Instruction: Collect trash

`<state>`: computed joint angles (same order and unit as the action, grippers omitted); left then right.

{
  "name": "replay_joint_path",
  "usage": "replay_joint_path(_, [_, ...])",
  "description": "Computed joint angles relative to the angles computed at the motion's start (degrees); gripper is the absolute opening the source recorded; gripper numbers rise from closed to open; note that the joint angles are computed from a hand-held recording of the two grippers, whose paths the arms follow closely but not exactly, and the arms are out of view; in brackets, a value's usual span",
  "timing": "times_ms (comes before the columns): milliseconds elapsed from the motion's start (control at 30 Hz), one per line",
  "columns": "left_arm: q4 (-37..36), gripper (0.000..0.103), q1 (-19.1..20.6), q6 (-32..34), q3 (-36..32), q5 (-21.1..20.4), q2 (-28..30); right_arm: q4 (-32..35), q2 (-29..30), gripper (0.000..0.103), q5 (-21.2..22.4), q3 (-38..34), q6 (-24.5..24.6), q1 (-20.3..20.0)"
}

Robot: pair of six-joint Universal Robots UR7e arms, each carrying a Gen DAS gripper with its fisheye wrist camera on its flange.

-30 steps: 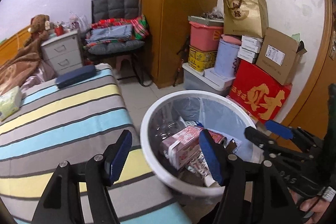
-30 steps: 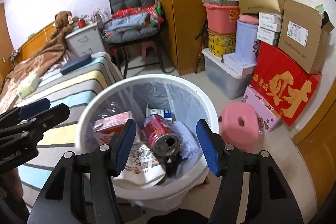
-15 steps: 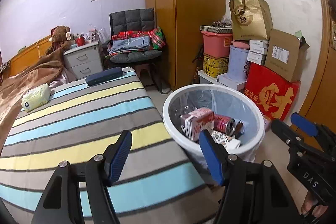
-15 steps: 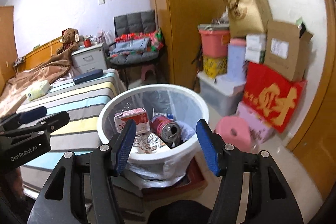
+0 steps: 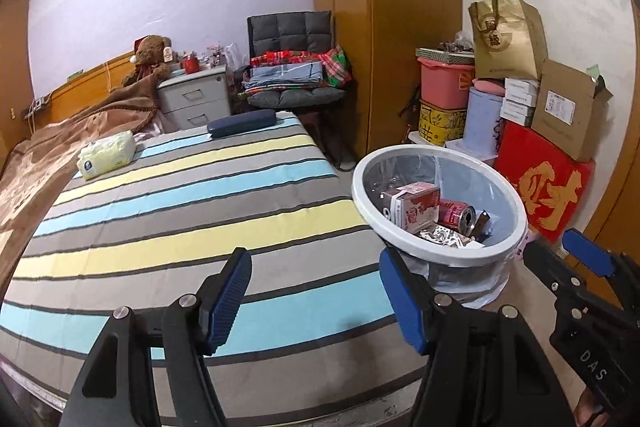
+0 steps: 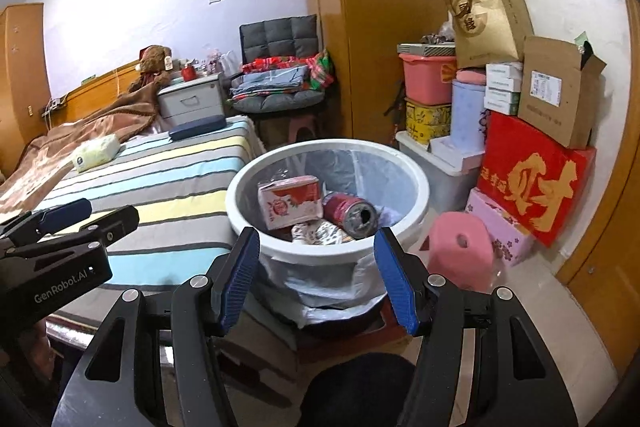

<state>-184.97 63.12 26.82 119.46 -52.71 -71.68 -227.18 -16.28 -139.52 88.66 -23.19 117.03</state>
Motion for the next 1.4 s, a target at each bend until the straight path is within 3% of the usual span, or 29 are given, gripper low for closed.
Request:
replay_joint_path(133, [-0.3, 0.066, 0.0, -0.7, 0.3, 0.2, -0.4, -0.7, 1.0, 0.061, -0.1, -1.0, -2.0, 0.7])
replay_joint_path(1400, [-0.7, 0.066, -0.6, -1.1, 1.3, 2.1, -1.6, 0.2, 1.0, 0.061, 0.5, -1.1, -0.9, 1.3])
